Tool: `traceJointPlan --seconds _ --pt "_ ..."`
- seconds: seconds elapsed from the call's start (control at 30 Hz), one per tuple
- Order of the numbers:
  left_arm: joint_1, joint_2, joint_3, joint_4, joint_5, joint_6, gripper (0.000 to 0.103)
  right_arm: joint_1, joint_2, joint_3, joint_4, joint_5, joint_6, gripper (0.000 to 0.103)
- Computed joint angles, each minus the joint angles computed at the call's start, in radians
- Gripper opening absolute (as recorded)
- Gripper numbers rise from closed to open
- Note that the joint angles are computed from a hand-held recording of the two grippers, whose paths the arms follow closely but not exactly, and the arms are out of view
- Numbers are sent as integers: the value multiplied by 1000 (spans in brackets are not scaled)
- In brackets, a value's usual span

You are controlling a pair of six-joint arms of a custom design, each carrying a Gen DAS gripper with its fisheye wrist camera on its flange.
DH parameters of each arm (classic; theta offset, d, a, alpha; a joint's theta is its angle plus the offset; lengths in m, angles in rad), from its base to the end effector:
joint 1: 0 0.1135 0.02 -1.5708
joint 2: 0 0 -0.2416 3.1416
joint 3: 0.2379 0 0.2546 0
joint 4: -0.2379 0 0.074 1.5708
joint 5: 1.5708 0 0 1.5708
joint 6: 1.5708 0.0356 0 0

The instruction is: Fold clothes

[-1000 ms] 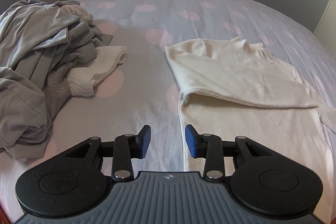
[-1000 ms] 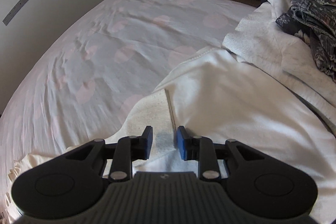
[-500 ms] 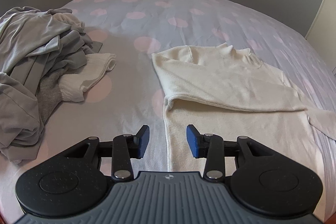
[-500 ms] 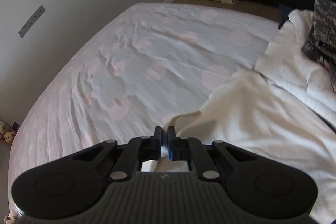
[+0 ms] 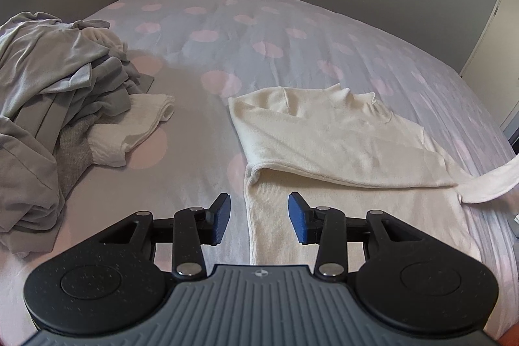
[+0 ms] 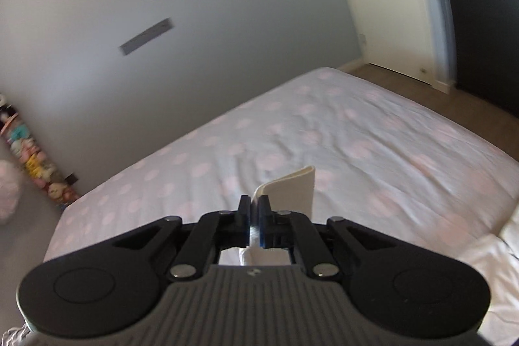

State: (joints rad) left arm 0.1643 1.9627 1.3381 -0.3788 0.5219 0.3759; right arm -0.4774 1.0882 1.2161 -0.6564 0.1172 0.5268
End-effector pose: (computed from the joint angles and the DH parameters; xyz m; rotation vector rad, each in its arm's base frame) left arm 0.4019 0.0486 0.1523 0.4447 2.3963 -0.4363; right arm 0.2113 -0.1140 0.3634 1.0704 1.8029 -0.0932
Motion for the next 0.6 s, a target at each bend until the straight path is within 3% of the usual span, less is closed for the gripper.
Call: traceJointPlan --seconds 0.27,0.6 --pt "12 75 82 -17 9 9 38 431 348 347 44 182 61 6" --pt "53 189 189 -46 34 6 38 669 784 680 115 151 96 5"
